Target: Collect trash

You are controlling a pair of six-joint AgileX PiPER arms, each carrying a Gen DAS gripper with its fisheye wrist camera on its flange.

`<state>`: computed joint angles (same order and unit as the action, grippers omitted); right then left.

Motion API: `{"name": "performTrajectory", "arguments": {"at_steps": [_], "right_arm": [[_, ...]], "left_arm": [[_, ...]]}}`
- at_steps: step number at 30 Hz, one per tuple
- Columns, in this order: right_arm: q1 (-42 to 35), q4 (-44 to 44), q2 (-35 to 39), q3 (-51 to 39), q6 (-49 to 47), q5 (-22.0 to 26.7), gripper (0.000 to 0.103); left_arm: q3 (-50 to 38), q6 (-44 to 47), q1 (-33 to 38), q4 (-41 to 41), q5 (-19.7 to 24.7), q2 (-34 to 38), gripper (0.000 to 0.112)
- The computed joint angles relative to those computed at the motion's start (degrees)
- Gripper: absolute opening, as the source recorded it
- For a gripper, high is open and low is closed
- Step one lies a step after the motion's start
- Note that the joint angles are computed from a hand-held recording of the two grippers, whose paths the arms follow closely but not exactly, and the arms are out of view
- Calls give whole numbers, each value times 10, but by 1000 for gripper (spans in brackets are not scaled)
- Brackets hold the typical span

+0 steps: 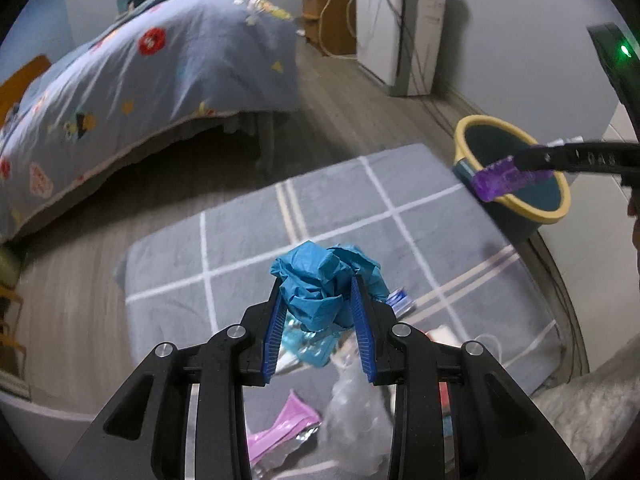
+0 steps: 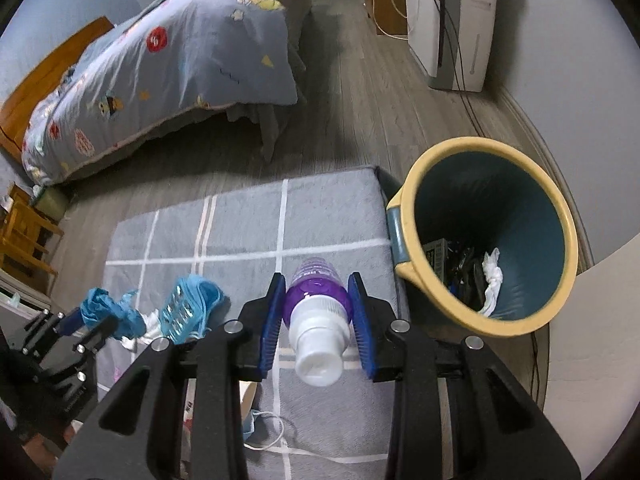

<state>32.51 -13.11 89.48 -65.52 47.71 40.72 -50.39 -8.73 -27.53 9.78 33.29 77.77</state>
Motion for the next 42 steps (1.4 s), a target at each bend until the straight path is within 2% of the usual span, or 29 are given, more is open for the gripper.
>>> {"name": "performTrajectory", "arguments": {"at_steps": [4, 10, 16, 18, 20, 23, 25, 27, 29, 31, 34, 37, 39, 40, 42], "right_arm": [[-42, 23, -27, 3, -44, -9, 32], [-136, 76, -67, 17, -129, -26, 32], [-247, 128, -88, 48, -199, -40, 32], [-281, 158, -85, 58, -232, -46, 32], [-307, 181, -79, 66, -258, -50, 32], [-339, 208, -65, 78, -286, -53, 32], [-347, 221, -62, 86, -293, -54, 32], [-354, 233, -56, 88, -304, -55, 32], [-360, 250, -53, 90, -318, -58, 32], [-359, 263, -51, 89, -332, -60, 32], [-354, 262, -47, 85, -332, -60, 32], [-347, 262, -42, 81, -329, -59, 32], [-338, 254, -36, 75, -321, -58, 32], [-335, 250, -35, 72, -318, -57, 32], [-334, 248, -32, 70, -316, -57, 32]], "left_arm": [[-35, -52, -46, 58, 10, 13, 33], [-121, -60, -77, 32, 22, 75, 33], [-249, -74, -138, 56, 43, 164, 33], [-288, -57, -148, 40, 51, 193, 24], [-328, -41, -157, 23, 62, 225, 8], [-396, -27, -164, -3, 93, 284, 8], [-416, -35, -166, 7, 102, 313, 8], [-439, -39, -162, 19, 120, 357, 10], [-445, -52, -155, 33, 133, 382, 20], [-428, -69, -142, 40, 121, 397, 27], [-403, -106, -126, 65, 109, 417, 60], [-384, -72, -103, 21, 84, 427, 61], [-374, -56, -98, 8, 69, 433, 50], [-373, -62, -100, 20, 67, 436, 34], [-364, -43, -95, 9, 54, 431, 31]]}}
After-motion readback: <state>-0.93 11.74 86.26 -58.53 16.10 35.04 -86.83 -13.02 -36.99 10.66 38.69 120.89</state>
